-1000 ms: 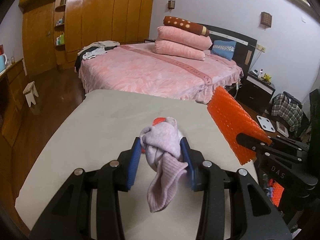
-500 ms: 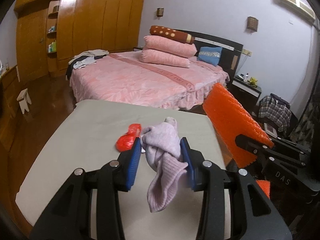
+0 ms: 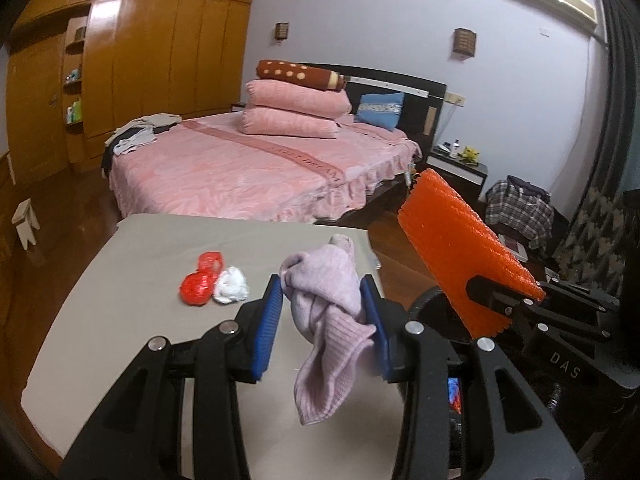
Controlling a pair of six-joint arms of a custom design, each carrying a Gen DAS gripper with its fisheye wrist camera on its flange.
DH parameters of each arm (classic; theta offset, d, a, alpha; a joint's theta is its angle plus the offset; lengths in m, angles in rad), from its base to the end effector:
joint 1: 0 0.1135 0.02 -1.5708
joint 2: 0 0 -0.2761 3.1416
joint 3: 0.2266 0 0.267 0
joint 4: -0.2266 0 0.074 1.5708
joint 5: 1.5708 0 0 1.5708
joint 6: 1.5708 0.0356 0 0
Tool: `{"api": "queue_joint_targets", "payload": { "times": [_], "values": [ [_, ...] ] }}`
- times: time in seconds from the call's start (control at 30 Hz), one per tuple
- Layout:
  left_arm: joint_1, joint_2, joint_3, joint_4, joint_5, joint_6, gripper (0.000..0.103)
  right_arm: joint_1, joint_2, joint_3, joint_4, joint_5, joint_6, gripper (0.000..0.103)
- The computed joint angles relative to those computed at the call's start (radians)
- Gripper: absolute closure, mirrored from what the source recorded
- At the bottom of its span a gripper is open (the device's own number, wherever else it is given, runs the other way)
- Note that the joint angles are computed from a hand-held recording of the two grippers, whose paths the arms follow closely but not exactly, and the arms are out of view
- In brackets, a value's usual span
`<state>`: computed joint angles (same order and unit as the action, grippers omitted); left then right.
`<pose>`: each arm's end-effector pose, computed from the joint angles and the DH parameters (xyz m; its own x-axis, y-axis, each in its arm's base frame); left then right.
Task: Collect trash
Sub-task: 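Carry the pink cloth and orange strip over the bin with both tools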
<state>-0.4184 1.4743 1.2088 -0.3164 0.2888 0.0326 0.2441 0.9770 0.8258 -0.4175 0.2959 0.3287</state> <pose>0.3162 -0.1517 0.3185 -0.4821 0.2486 -0.8401 0.6229 0.7715 -0.1292 0.2187 0.0438 0.3043 -0.4923 0.1956 -0.8482 0.1756 0.9767 0.1234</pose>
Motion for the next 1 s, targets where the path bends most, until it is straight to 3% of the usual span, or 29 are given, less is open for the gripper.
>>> {"api": "queue_joint_targets", "payload": {
  "times": [0.47, 0.77, 1.0],
  "values": [
    [-0.166, -0.025, -0.028, 0.019, -0.024, -0.014, 0.064, -0.111, -0.249, -0.074, -0.167, 0.021, 0.003, 0.091],
    [-0.277, 0.006, -0.022, 0.047, -0.042, -0.018, 0.064, -0.283, -0.362, -0.099, -0.244, -0.055, -0.050, 0.091],
    [-0.361, 0.063, -0.003, 0.074, -0.056, -0.009, 0.064, -0.489, -0.425, -0.114, -0.289, -0.173, -0.124, 0.091]
  ]
}}
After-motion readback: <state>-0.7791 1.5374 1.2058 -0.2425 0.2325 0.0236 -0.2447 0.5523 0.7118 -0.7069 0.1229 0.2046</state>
